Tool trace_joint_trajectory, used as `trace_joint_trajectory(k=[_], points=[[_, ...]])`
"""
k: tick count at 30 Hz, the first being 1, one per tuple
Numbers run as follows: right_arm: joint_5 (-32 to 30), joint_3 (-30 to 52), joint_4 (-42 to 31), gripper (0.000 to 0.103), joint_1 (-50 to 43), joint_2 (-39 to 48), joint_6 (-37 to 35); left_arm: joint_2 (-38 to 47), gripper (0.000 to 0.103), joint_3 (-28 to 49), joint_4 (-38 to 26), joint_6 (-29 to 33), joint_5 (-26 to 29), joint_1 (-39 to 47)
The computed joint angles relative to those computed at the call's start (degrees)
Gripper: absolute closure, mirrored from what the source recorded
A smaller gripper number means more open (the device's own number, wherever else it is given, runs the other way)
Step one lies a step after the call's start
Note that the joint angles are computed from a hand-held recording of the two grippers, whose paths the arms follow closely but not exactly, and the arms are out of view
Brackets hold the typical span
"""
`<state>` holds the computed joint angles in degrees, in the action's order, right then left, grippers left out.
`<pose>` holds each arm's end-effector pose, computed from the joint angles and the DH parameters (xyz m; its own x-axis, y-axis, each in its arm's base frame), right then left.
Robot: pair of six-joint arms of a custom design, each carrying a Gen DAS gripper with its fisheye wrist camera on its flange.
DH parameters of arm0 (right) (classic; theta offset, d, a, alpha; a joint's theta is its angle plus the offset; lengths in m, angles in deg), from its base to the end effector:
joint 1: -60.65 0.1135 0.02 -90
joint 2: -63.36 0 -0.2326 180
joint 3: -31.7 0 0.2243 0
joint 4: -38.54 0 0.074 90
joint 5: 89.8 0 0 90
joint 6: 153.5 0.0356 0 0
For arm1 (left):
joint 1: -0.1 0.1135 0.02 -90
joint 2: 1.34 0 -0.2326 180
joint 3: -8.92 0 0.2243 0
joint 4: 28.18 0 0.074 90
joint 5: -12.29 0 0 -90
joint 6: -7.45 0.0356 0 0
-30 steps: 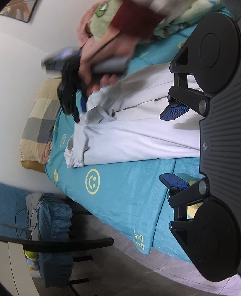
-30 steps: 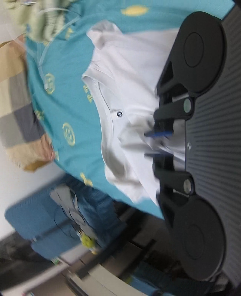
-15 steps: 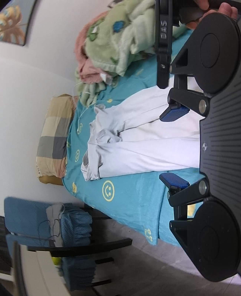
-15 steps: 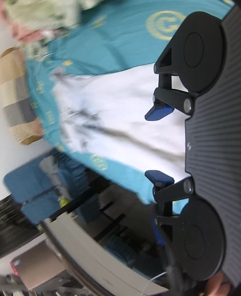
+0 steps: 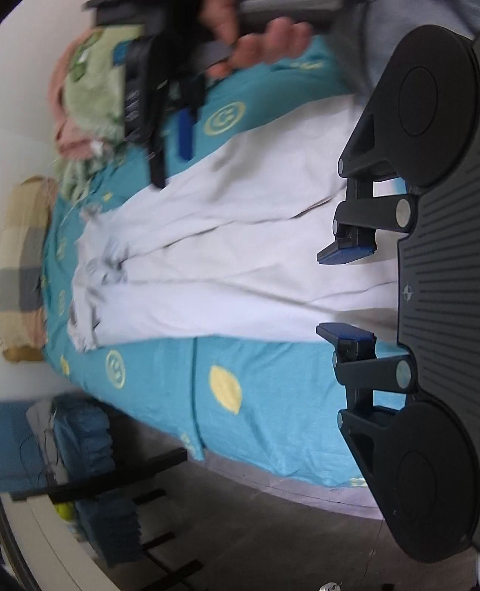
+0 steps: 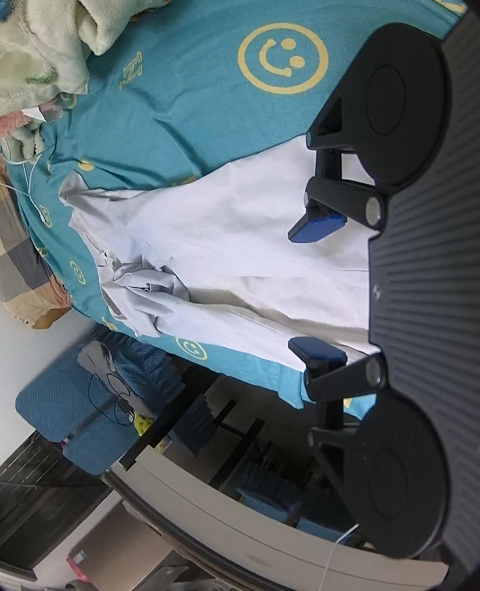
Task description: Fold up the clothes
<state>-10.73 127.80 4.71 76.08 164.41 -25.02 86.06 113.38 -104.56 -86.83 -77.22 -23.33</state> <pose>0.3577 0.1057 0.2542 -0.7238 0.4340 -0.5364 0.0596 0.8138 0.5780 0.2566 -0.1115 0.3174 -0.8169 0.2727 -0.5083 0.3416 0.9387 -0.0454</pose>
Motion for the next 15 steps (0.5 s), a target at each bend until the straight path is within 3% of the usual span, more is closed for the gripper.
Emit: trace_joint_trajectory(k=[3,7,13,14,15], points=[[-1.8,-0.1,0.4,0.043,-0.8,0.0,0.0,1.0,0.074,0.5,-3.8,-0.8,-0.5,-2.5],[-3.4,-0.2,0.9,0.043,-1.2,0.1,0.2,5.0,0.075,0.2,-4.3,-1.6,-2.2,-4.5],[-4.3,-1.0,1.0,0.043,-1.3,-0.9,-0.2,13.7,0.076,6.7,-9.4,-4.5,-4.7,-2.2],[-4.4,-1.2,1.0,0.043,-1.4,-1.0,-0.2,14.4,0.079,7.4,-10.2,-4.9,-4.9,-1.9],[-4.6,-1.4,1.2,0.043,-1.5,-1.2,0.0,15.2,0.09,8.1,-11.0,-5.3,-5.0,-1.7]])
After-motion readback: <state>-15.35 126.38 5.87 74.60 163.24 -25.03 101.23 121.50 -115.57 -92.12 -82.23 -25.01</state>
